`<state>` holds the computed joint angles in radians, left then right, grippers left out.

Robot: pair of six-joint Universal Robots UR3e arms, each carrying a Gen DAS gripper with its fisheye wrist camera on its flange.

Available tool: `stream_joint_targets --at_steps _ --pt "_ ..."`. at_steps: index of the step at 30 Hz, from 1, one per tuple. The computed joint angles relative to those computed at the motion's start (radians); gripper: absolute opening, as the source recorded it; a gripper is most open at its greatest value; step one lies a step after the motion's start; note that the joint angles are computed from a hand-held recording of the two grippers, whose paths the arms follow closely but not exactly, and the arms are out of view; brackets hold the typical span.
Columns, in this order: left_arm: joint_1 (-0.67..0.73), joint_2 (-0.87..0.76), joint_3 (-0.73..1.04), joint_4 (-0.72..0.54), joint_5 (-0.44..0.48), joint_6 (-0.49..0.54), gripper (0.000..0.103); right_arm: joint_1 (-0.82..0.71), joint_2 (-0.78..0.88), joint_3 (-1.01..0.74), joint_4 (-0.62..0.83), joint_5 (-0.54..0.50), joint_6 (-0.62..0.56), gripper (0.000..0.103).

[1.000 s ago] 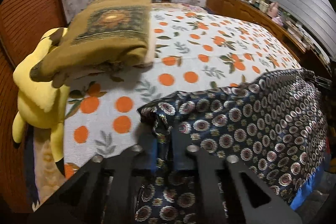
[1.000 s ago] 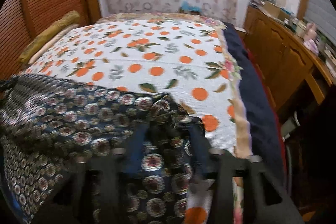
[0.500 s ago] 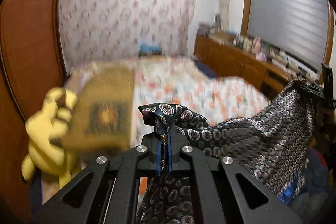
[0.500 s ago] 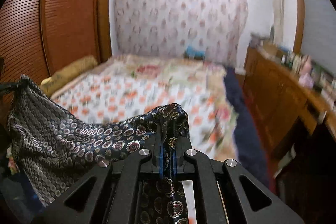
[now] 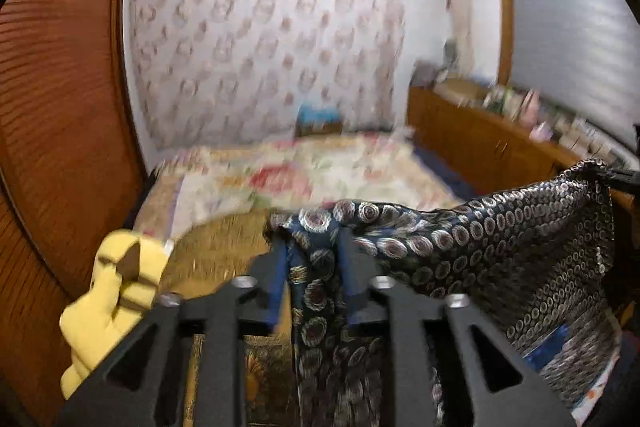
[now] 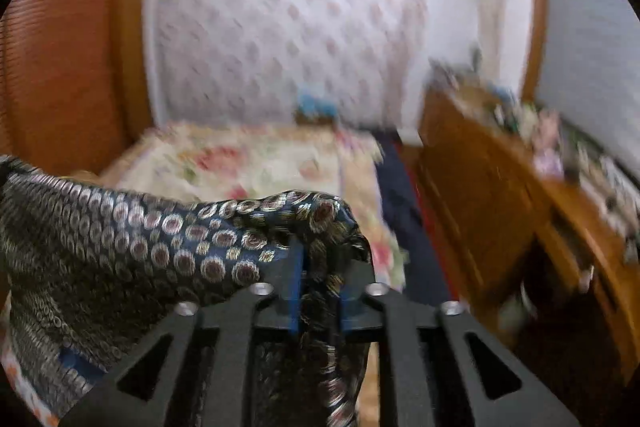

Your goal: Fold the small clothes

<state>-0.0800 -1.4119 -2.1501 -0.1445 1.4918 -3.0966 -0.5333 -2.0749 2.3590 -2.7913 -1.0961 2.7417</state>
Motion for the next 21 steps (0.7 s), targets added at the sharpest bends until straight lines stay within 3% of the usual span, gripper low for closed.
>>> stream_joint_targets --at_steps 2,4,5,7,8,11,15,17,21 --pt "0.022 -0.024 -0.024 0.012 -0.038 0.002 0.034 0.094 0.16 -0.007 -0.123 -0.092 0.032 0.035" --pt "0.037 -0.016 -0.069 0.043 -0.057 -0.002 0.049 0.138 0.223 0.016 -0.209 -0.146 0.044 0.044" --pt "0.054 0.002 -0.098 0.044 -0.084 0.01 0.053 0.13 0.229 0.034 -0.222 -0.13 0.047 0.045" --pt "0.061 0.038 -0.127 0.01 -0.115 0.021 0.077 0.122 0.26 0.018 -0.218 -0.102 0.042 0.046" --pt "0.068 0.061 -0.152 0.005 -0.139 0.028 0.08 0.118 0.271 -0.006 -0.204 -0.1 0.034 0.046" --pt "0.033 0.098 -0.191 -0.002 -0.129 0.03 0.081 0.07 0.218 0.039 -0.175 -0.052 -0.013 0.048" --pt "-0.035 0.092 -0.226 0.017 -0.097 0.034 0.081 -0.085 0.088 0.052 0.058 0.094 -0.127 0.055" --pt "-0.085 0.062 -0.241 0.054 -0.06 0.02 0.081 -0.139 0.016 0.089 0.145 0.12 -0.185 0.055" --pt "-0.12 0.0 -0.267 0.105 -0.073 0.005 0.081 -0.235 -0.046 0.139 0.244 0.141 -0.27 0.055"
